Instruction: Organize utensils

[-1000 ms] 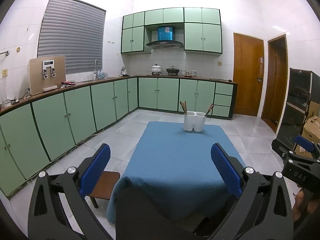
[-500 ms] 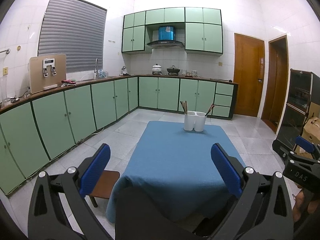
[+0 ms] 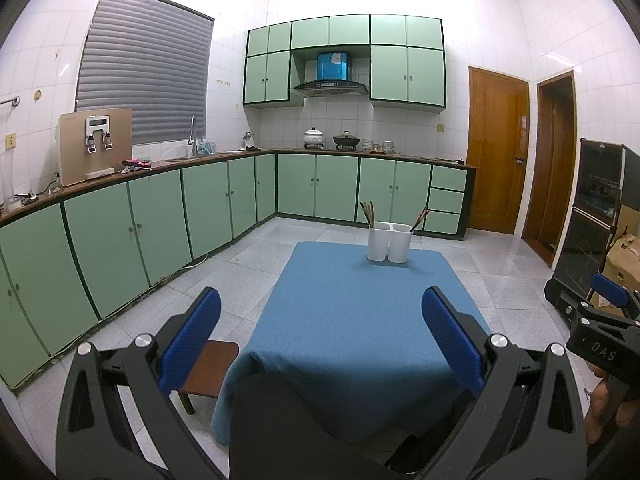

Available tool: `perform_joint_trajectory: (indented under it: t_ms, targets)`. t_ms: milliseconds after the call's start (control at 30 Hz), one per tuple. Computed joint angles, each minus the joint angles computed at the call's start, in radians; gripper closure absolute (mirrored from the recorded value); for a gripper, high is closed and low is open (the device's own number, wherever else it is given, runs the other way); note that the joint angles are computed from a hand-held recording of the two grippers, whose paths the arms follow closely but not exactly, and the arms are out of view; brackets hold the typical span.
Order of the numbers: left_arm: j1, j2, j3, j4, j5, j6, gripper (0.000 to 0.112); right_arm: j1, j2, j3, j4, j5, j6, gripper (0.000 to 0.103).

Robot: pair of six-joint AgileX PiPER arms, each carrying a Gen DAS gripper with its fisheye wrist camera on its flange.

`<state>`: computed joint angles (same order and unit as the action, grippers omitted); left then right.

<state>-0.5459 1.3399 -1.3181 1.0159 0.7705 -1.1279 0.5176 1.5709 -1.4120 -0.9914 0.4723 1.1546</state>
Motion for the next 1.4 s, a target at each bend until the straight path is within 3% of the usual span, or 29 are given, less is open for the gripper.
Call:
perform_joint_trajectory:
  t_ms: [1400]
  targets:
    - [-0.013, 0.000, -0.001, 0.013, 0.007, -0.013, 0.015, 0.000, 0.014, -0.029, 0.014, 0.005, -0.017, 0.006]
